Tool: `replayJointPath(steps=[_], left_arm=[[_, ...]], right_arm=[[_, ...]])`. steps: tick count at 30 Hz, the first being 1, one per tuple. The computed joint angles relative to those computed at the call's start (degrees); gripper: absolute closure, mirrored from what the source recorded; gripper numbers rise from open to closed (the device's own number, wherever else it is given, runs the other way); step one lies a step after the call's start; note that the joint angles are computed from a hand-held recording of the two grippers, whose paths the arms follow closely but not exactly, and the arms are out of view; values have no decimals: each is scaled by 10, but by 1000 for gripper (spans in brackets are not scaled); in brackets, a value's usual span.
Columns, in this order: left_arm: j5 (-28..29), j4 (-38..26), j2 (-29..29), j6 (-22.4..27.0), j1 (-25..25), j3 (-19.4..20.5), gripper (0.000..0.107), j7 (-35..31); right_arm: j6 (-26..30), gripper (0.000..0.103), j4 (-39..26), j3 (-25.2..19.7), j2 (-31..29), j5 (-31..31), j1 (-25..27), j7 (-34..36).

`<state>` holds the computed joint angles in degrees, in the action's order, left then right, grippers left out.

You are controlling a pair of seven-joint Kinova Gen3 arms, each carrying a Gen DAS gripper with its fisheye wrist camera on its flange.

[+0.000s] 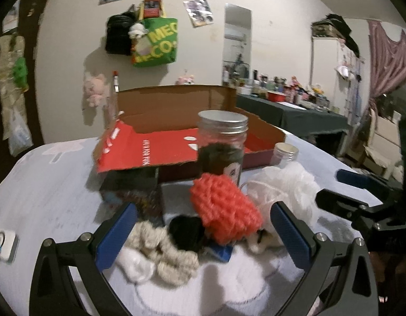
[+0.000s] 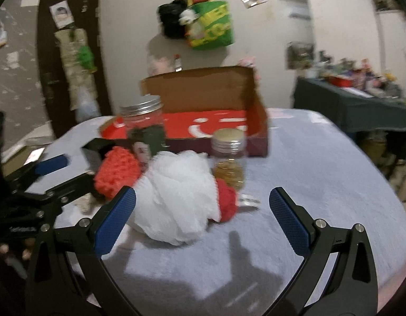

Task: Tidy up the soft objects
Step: 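Grasp the red-orange mesh net with the left tool while the right tool grasps the white loofah, then carry the mesh net and loofah with both tools into the red cardboard box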

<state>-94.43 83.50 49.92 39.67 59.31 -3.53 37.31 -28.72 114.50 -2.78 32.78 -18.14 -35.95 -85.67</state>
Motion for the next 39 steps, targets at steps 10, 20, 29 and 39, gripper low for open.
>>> replayJointPath(steps=[10, 20, 29, 39], left_arm=[[95, -55, 1, -87, -57, 25, 5, -219], [208, -77, 8, -161, -68, -8, 29, -334], [255, -43, -5, -250, -28, -97, 59, -304], [294, 3, 2, -347, 103, -307, 61, -212]], right_arm=[[140, 0, -92, -246, 53, 233, 261, -39], [263, 7, -175, -357, 119, 411, 342, -103], [235, 58, -154, -358, 110, 345, 337, -43], [149, 65, -102, -284, 56, 325, 293, -110]])
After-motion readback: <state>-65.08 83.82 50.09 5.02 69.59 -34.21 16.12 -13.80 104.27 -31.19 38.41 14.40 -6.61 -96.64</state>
